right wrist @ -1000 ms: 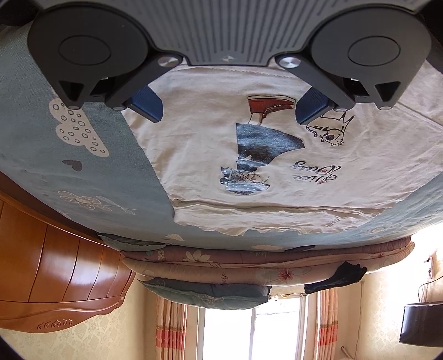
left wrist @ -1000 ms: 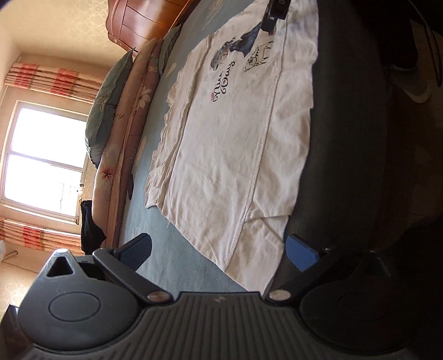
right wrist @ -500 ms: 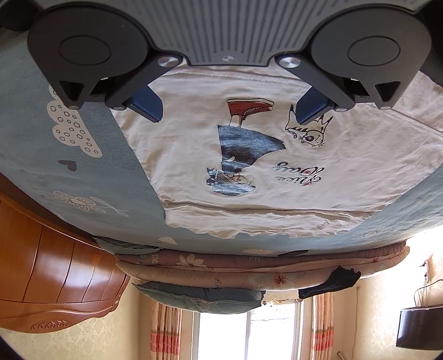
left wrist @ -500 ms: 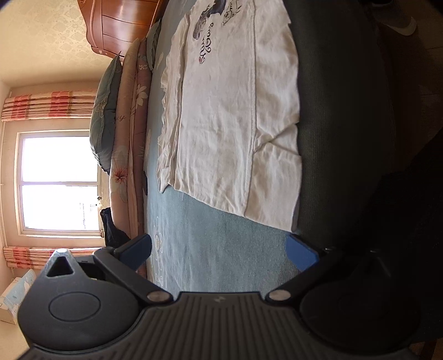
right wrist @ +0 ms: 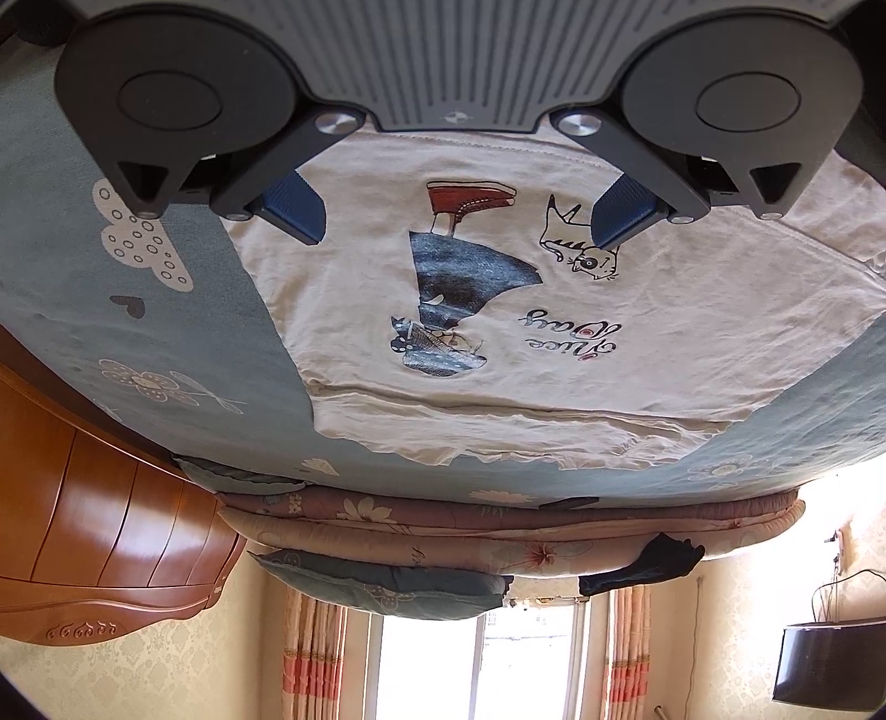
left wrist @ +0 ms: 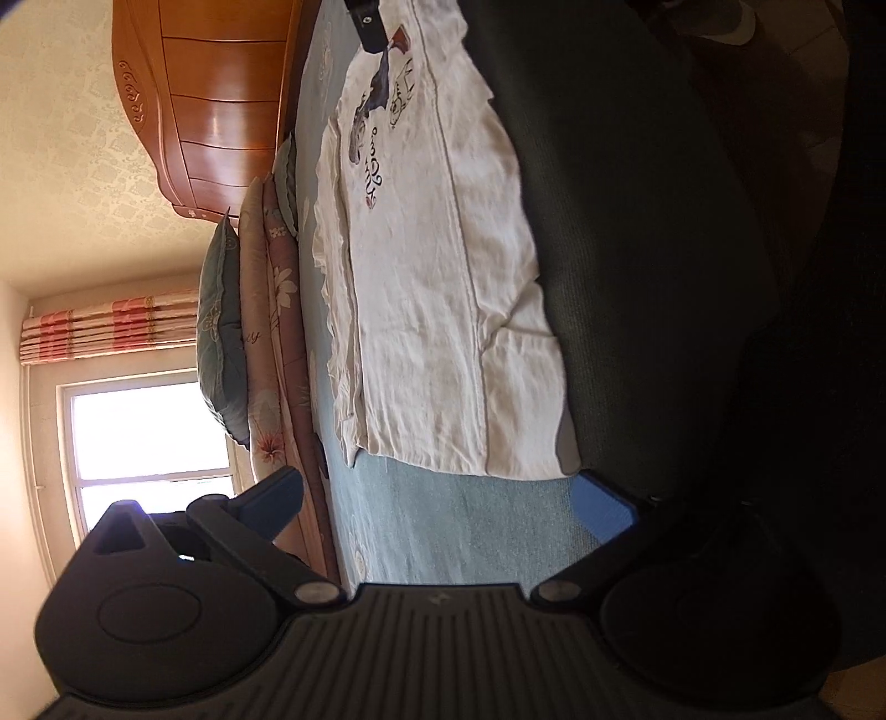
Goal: Fold clothes
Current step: 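Roll both open grippers sideways and bring them to the shirt's side edge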
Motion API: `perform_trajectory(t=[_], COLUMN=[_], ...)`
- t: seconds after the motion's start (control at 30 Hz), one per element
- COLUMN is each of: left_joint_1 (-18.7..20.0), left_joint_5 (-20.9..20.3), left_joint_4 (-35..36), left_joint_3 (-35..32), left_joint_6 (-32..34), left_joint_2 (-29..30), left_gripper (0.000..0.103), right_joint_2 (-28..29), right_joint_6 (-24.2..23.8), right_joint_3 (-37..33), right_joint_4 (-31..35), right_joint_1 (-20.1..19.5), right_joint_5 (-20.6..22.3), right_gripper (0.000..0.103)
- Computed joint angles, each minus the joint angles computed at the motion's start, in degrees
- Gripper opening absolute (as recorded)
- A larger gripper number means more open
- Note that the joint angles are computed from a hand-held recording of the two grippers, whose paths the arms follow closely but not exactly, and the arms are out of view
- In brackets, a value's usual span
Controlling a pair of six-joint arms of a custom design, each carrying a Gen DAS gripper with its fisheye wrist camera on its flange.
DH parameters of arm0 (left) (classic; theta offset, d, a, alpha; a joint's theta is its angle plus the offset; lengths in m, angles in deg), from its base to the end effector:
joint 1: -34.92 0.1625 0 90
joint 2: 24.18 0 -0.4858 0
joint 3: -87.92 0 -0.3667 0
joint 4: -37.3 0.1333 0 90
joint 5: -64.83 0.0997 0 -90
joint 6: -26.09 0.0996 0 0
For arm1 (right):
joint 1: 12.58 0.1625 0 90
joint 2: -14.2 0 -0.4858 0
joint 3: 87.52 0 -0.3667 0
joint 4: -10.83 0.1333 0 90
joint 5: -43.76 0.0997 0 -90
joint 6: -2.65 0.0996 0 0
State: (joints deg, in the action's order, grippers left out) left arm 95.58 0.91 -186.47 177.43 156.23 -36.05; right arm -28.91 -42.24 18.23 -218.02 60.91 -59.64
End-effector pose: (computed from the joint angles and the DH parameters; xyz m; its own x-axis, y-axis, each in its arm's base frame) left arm -0.1807 -0.6828 -0.0629 0.8288 0.2928 -0.4768 0.5592 -0.4064 0.7226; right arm -0.0765 -0.6459 0.2425 -0.6633 0.1874 0.7245 -0.5651 0.5093 -0.6491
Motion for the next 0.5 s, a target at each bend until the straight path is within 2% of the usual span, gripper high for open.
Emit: perform_trajectory(t=[0.1, 0.37, 0.5], left_joint_1=[0.13, 0.41, -0.12], left_joint_5=[-1.27, -1.7, 0.03], left_joint_4=[0.23, -1.44, -1.84], left_joint_3=[0.06, -1.99, -2.25], left_joint_6=[-1.8, -9.13, -13.83], left_joint_2=[0.03, 0.45, -0.13], left_gripper=[0.102, 0.103, 0.103], right_joint_2=[0.04, -0.02, -1.53], right_joint_6=[-0.05, -5.22, -7.25], right_joint_3=[0.17, 1.03, 1.98], right_joint_4=[0.67, 0.51, 5.5], right_joint_1=[0.3, 1.47, 1.83], right_joint_5=[0.13, 1.51, 4.37], right_gripper=[0.103, 0.103, 0.103])
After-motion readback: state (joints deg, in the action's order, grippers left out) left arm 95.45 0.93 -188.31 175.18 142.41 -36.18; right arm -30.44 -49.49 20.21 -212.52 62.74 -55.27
